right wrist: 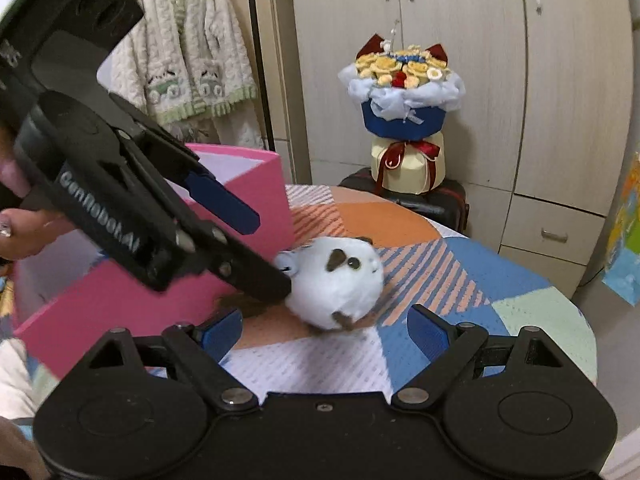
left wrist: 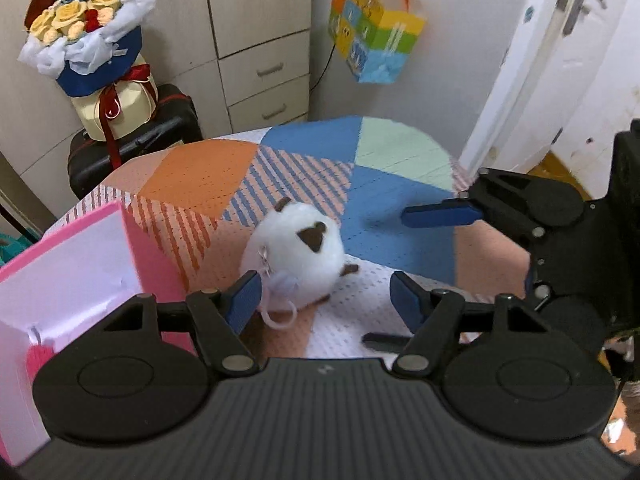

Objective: Organize soft objects
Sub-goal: 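Reach both grippers to the white plush cat keychain and grasp it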

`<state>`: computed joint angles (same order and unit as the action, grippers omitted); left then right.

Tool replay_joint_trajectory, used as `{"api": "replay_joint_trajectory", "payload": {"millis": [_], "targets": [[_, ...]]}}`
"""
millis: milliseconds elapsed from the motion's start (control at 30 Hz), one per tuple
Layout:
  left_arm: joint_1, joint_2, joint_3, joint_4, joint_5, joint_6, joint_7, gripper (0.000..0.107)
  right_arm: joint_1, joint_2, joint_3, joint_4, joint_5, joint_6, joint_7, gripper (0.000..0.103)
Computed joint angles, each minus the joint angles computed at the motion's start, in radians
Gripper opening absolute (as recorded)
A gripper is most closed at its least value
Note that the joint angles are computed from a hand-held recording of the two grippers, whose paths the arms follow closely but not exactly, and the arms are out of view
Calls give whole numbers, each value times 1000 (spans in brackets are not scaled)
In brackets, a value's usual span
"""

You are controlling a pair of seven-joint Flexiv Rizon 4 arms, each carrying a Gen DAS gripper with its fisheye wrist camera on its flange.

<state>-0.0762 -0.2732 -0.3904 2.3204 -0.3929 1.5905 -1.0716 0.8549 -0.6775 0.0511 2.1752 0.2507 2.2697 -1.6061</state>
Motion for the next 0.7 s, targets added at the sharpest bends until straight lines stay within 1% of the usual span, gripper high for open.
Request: {"api": "replay_joint_trajectory", "payload": {"millis": [100,133,167,200,267,333,367,400,467,500,533,600,700], "targets": [[-128,-43,164,-82,94,-51,-65,69,-6,-30,-18,-52,-28,-58,-1,92],[-186,-59,238,-116,140,-69,-107,69,-15,-40,-18,-69,-43,-84,8,92],[-217,-73,280,-138,173,-76,-138,69,-23,-47,-17,-83,-56,-105,20,92],[-231,-86,300,-156,197,-83,-155,69,-36,-58,-11,-99,-70,-124,40,92],[-232,-102,311,-182,219,-109,-179,67,-78,-86,15,-121,-115,-123,76,91],[-228,-115,312,-202,231,-139,-195,56,-101,-114,27,-142,-152,-121,103,90],[-225,-118,310,-209,236,-155,-200,56,-105,-125,27,-151,-164,-119,114,89],[-218,-119,303,-209,239,-151,-201,55,-112,-138,31,-159,-177,-110,123,88],[-214,-117,300,-208,250,-154,-203,52,-111,-155,28,-168,-190,-90,135,77],[-213,-116,299,-207,251,-156,-210,51,-101,-163,20,-168,-188,-71,131,74],[-211,-113,298,-207,253,-159,-213,50,-101,-166,22,-163,-197,-55,126,67],[-200,-104,284,-197,253,-157,-206,48,-70,-160,1,-154,-167,-46,118,65],[-189,-88,263,-174,247,-143,-193,48,1,-147,-37,-144,-69,-42,119,63]]}}
